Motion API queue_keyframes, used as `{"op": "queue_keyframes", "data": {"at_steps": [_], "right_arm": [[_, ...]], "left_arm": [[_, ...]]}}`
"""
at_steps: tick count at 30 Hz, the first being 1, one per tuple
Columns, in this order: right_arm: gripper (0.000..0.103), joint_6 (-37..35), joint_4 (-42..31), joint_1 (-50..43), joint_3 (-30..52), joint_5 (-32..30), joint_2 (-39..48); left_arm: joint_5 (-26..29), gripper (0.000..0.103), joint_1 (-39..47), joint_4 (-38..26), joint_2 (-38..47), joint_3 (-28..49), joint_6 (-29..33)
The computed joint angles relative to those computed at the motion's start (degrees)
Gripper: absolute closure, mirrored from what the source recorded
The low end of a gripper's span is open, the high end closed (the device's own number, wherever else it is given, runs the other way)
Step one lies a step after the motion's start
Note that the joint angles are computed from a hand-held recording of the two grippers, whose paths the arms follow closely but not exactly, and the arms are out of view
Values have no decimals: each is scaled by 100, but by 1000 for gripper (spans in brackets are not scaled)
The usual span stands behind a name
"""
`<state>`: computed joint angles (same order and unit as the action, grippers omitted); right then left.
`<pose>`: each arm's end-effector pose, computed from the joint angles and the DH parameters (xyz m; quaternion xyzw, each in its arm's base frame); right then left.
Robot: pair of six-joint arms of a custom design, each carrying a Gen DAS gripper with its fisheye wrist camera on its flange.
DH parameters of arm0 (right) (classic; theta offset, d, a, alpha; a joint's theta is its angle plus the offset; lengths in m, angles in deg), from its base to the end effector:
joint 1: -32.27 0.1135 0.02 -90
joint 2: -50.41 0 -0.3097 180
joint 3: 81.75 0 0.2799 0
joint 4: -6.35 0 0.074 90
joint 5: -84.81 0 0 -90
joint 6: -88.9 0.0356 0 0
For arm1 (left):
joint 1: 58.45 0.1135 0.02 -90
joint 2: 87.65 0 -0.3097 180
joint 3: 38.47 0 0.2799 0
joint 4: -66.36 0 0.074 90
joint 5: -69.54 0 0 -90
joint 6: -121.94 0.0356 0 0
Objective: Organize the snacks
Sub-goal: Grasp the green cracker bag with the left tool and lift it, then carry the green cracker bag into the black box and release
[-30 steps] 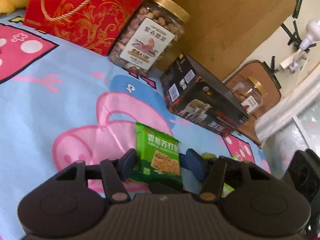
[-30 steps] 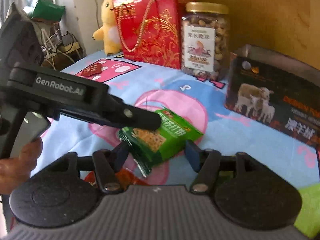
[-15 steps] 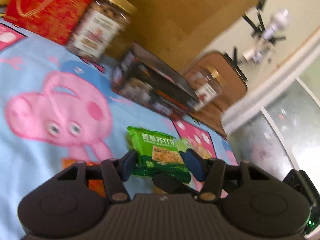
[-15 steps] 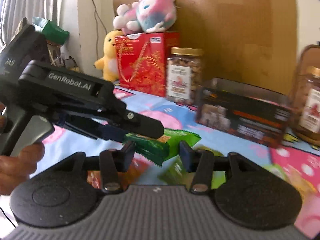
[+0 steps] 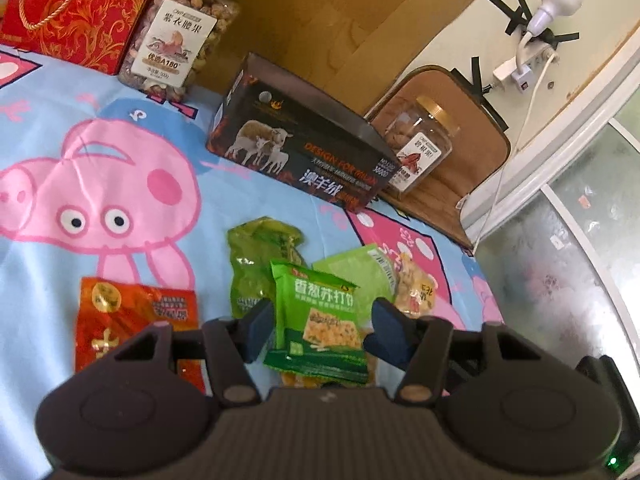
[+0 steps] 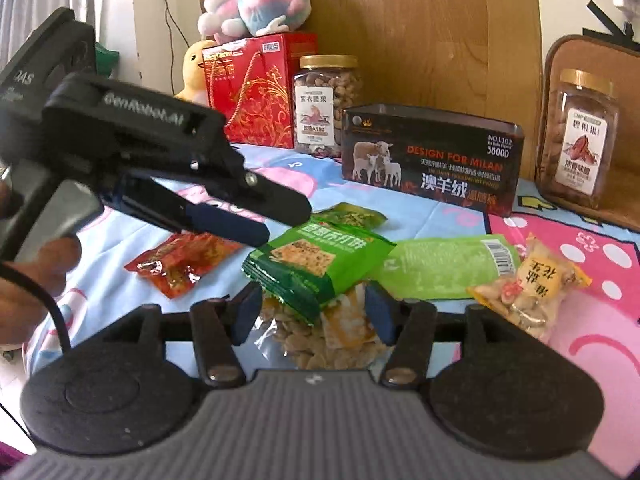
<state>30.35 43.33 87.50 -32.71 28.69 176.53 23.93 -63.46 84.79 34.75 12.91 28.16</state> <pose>0.2127 0.2716 0.0242 -0.0584 0.8741 0.0848 0.4748 0.3339 -0.0543 0.0313 0.1306 0.8756 -0.3795 0.2686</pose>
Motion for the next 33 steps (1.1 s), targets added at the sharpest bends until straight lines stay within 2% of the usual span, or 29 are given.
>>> {"op": "queue_keyframes", "data": {"at_steps": [6, 7, 9, 11, 18, 23, 33], "right_arm": [[42, -89, 12, -58, 132, -102, 90], [42, -107, 17, -82, 173, -106, 133], [43, -167, 10, -46, 254, -1, 200], [47, -205, -12, -20, 288, 94, 223], [49, -440, 233, 177, 243, 603, 124], [49, -647, 545, 164, 207, 672, 135], [49, -1126, 609, -143, 257, 479, 108]], "left_arm": [[-201, 47, -173, -299, 171, 213, 6], [-190, 49, -188, -332, 216, 240, -10], [-191, 59, -206, -367, 268, 264, 3], [-228, 62, -206, -342, 186, 194, 71], [-22, 62, -41, -39, -358, -190, 87], [67, 60, 12, -42, -464, -198, 45], [-85, 60, -187, -686, -430, 427, 94]]}}
